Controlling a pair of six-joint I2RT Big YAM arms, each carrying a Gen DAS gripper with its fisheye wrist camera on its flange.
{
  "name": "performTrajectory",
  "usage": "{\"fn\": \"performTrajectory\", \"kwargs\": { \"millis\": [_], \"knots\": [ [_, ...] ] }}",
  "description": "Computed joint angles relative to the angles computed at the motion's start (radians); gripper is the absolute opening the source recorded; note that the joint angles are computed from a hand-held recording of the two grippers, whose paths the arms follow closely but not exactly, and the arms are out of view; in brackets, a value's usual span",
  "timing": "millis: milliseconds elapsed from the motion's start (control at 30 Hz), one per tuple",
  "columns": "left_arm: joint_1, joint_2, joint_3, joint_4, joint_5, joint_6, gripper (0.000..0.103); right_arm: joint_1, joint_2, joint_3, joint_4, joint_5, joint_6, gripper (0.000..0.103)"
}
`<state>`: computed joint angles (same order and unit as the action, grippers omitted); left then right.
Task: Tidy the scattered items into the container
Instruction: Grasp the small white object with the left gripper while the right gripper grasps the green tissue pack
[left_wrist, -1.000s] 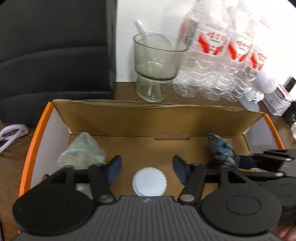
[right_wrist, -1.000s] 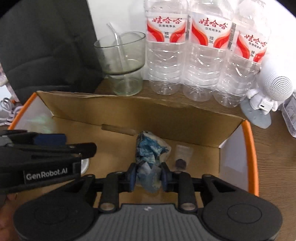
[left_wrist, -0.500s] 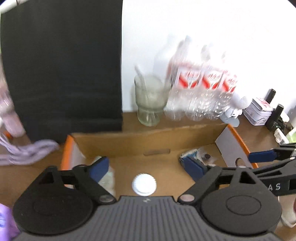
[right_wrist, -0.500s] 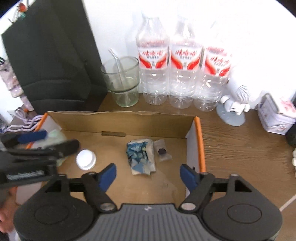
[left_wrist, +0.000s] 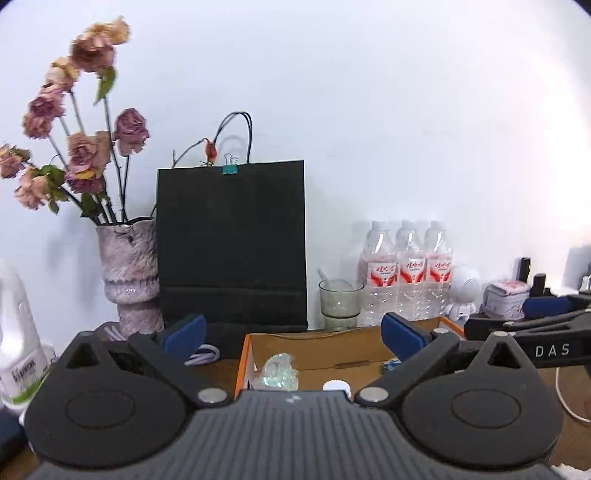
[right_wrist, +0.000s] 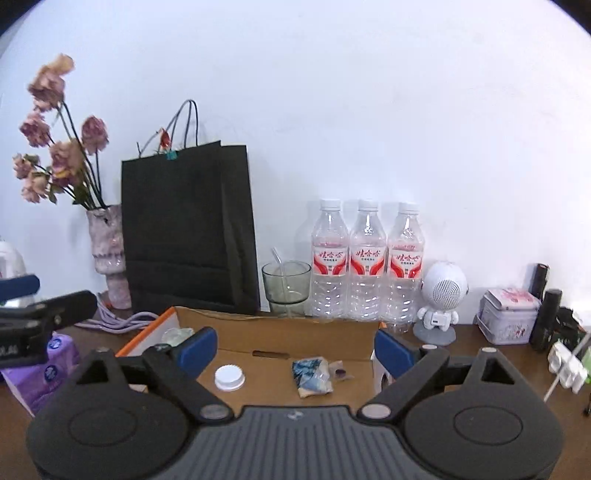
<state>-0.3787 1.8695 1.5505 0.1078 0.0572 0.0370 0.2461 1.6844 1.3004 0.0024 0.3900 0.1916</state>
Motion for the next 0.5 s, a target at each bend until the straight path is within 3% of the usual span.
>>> {"fn": "performTrajectory", "kwargs": {
  "millis": [133,233,333,400,500],
  "knots": [
    [0.006,-0.035,-0.047,-0.001,0.025,-0.029,0.103,0.031,-0.033,-0.045,0.011,0.031,-0.029,0.092],
    [0.002,-0.097,-0.135,0.009,-0.003,-0.03,0.103,0.06,-0.076,-0.112,0.037,0.08,-0.028,0.092],
    [0.002,-0.241,-0.356,0.08,-0.029,0.003,0.103,0.114,-0.181,-0.254,0.076,0.131,0.035,0.092],
    [0.018,-0.345,-0.536,0.135,0.014,-0.02,0.103,0.173,-0.27,-0.381,0.106,0.173,0.082,0.097],
    [0.039,-0.454,-0.738,0.179,0.077,-0.051,0.103,0.312,-0.351,-0.55,0.151,0.366,0.152,0.1]
  ]
}}
